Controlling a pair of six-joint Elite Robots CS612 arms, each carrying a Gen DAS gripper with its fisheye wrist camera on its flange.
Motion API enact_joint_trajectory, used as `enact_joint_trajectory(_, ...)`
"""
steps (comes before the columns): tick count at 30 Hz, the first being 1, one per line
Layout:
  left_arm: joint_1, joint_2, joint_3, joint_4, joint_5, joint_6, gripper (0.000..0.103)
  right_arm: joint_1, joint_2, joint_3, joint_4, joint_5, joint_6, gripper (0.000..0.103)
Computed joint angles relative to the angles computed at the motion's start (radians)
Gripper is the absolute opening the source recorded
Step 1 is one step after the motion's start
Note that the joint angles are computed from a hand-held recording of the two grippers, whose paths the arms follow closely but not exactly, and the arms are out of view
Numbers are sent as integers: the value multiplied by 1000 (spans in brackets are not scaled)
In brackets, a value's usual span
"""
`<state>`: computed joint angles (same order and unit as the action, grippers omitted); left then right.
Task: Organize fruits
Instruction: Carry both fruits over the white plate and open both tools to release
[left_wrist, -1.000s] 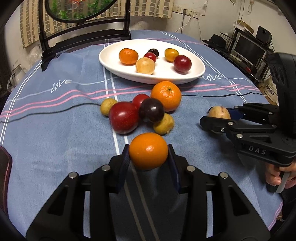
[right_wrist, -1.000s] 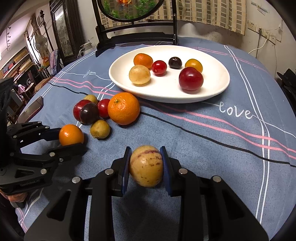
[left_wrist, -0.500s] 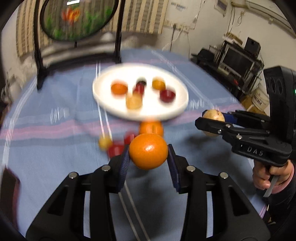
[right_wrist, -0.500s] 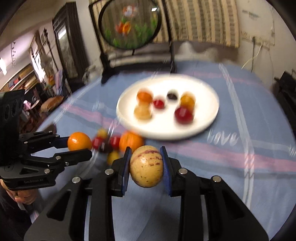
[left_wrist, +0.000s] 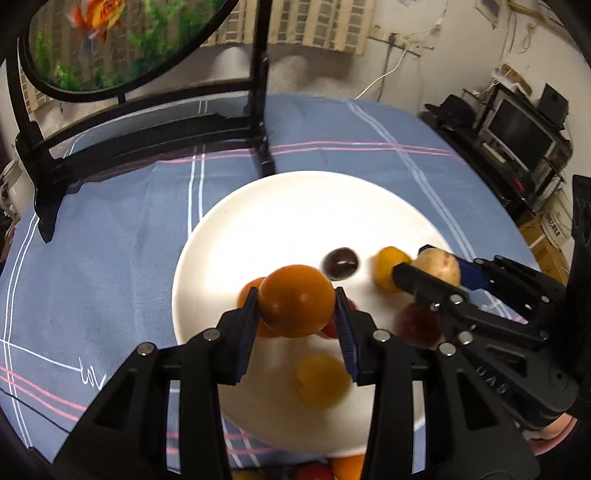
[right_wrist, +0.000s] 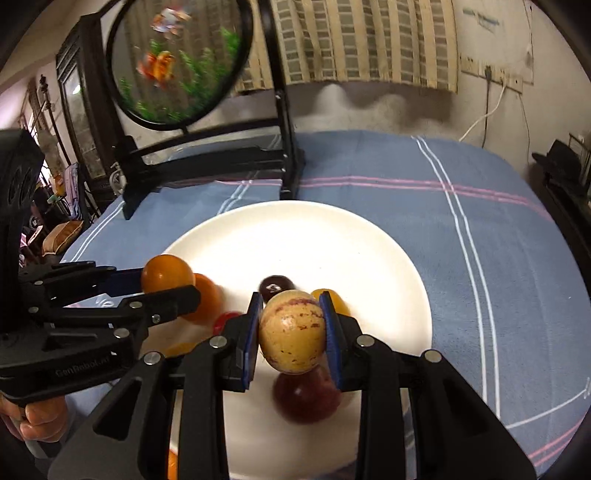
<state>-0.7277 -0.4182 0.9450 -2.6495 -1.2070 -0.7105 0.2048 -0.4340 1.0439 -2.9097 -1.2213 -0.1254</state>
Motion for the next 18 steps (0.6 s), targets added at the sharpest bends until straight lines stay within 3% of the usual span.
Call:
enact_joint_trajectory(2,0,5,-6,11,7,-1,41,-1,10,-17,21,5,-3,32)
enact_joint_trajectory(4,-4,-3,10,-8,36,-9,75,0,9,-17,24,-8,-8,52)
enact_joint_trajectory(6,-14,-27,56,-67,101,-15,85,1,-5,8,-18,-41,12,61)
enact_joint_trajectory(12,-59,-146,279,-260,191,-68,100,-27,-111,227,-235,43,-6,61)
enact_joint_trajectory(18,-122,-206,466,-363,259,-140,101,-41,-171,391,-285,130,-86,62)
